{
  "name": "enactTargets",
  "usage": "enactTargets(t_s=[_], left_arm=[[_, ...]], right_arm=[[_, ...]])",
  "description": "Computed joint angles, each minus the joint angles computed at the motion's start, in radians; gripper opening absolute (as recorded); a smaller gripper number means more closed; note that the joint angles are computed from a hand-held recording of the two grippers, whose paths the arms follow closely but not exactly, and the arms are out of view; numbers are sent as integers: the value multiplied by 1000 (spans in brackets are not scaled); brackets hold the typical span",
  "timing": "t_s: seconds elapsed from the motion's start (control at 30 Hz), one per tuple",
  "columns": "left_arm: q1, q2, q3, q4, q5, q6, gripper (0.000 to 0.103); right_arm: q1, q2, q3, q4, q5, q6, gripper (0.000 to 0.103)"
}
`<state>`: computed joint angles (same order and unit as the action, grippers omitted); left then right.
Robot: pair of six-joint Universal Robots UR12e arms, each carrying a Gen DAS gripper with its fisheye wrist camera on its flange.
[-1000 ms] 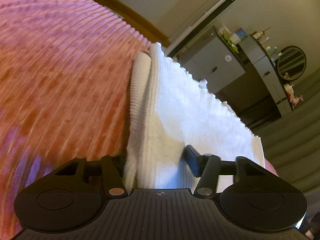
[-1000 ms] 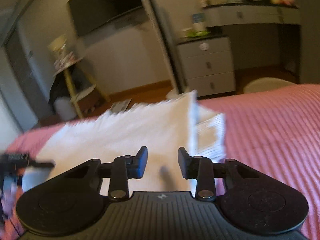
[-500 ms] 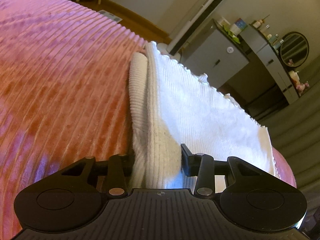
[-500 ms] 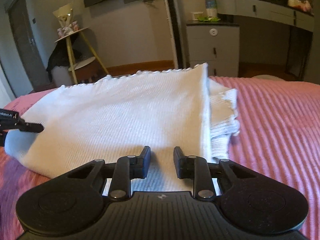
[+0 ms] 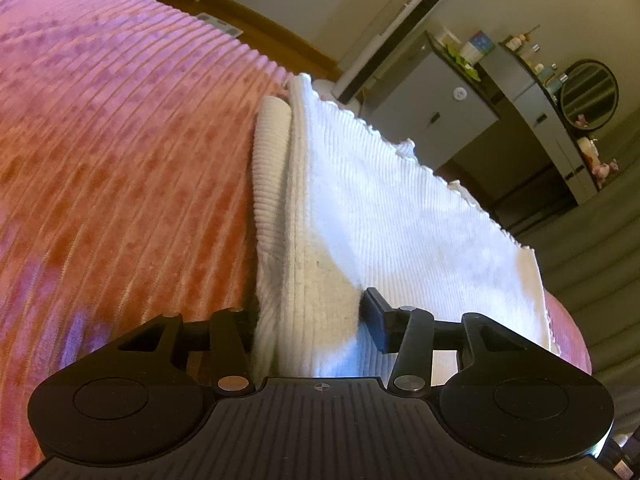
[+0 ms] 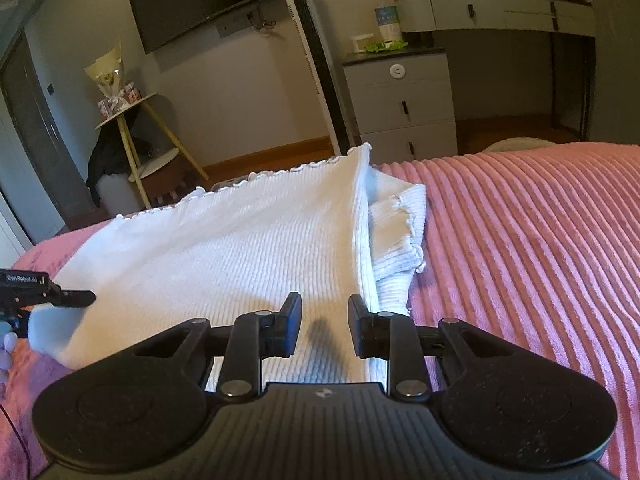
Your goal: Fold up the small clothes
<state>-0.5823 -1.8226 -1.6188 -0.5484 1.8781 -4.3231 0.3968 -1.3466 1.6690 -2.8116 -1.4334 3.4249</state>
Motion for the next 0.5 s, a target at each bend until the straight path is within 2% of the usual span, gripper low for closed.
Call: enactTargets(t_s=[0.07,0.13,0.17,0.27,0.33,0.43,0.5], left_arm=[[3,2,-3,6,-8,-2,50],[6,4,-8,18,-13,3,50],[8,4,-10,23,-16,5,50],[13,0,-15,42,-21,10,56],[17,-6,-14,62,-29,15,66],[25,-18,-9,94,-41,19,77],[27,-25,6,77,-33,20,74]], right_arm=[[-9,1,1,-16,17,29,30],[-18,5,-1,-35,17,63,50],[-19,6,-2,-40,3,71,66],[-40,20,-15,-41,26,116,71],[-67,41,-37,2,108,175,73],[-94,75,-61,36,226,262,73],[-101,97,-70,9,275,306,73]])
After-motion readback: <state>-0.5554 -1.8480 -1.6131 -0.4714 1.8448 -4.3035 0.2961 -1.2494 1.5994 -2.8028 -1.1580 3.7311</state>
